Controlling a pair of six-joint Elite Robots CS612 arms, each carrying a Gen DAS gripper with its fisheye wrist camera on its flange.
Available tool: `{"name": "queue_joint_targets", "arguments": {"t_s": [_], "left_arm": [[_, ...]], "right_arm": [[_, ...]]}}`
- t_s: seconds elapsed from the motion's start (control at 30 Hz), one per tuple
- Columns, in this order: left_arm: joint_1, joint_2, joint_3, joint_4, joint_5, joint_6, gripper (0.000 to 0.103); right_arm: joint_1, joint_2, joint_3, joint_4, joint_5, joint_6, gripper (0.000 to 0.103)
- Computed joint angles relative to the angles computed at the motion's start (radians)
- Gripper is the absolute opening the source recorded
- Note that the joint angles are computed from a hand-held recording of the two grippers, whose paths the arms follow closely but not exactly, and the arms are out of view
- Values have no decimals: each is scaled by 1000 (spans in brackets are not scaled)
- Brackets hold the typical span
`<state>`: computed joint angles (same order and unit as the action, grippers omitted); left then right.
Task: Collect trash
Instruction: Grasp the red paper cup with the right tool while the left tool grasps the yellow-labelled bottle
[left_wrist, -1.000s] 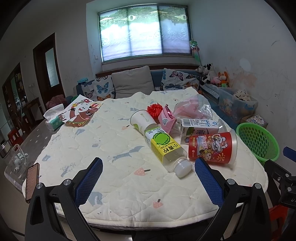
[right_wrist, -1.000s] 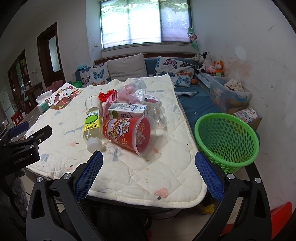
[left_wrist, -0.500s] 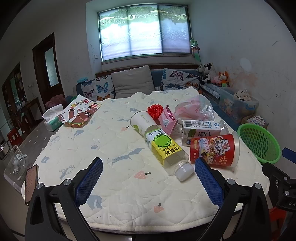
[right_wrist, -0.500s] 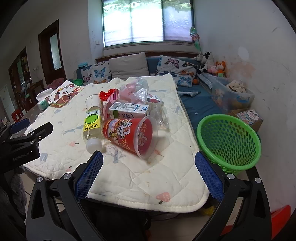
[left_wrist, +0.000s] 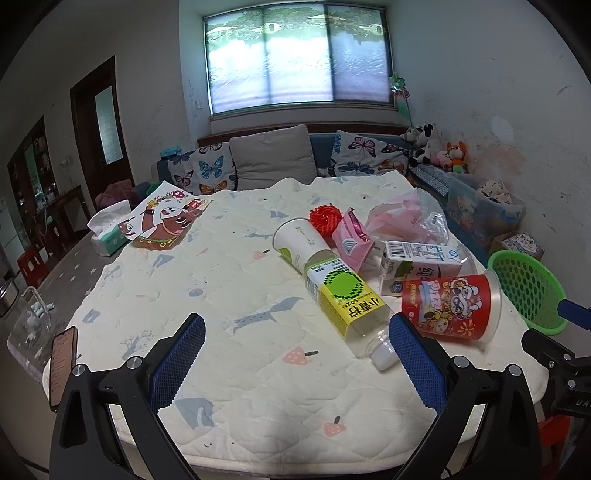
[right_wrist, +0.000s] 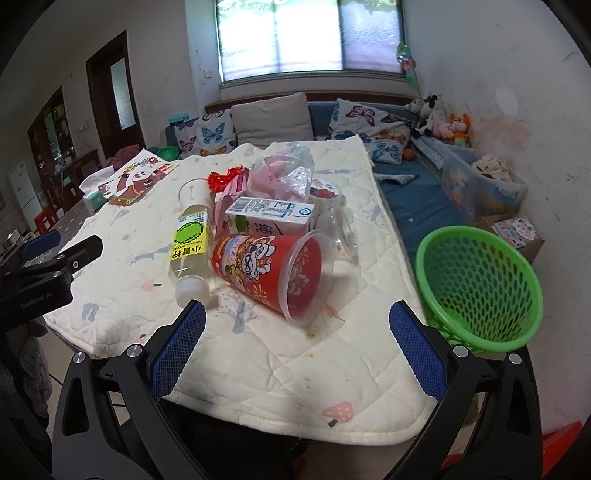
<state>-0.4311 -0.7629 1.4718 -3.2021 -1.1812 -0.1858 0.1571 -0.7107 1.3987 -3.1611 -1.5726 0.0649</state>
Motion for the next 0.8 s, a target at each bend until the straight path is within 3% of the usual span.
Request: {"name": "queue_joint_targets", "arguments": {"t_s": [0.37,0.8], "left_arm": [[19,15,-41,61,-34,-36,97],[35,45,-100,169,-65,-78,96]], "right_arm": [[-34,38,-82,91,152,-80,99],[-63,89,-182,217,254,-191,99]]}}
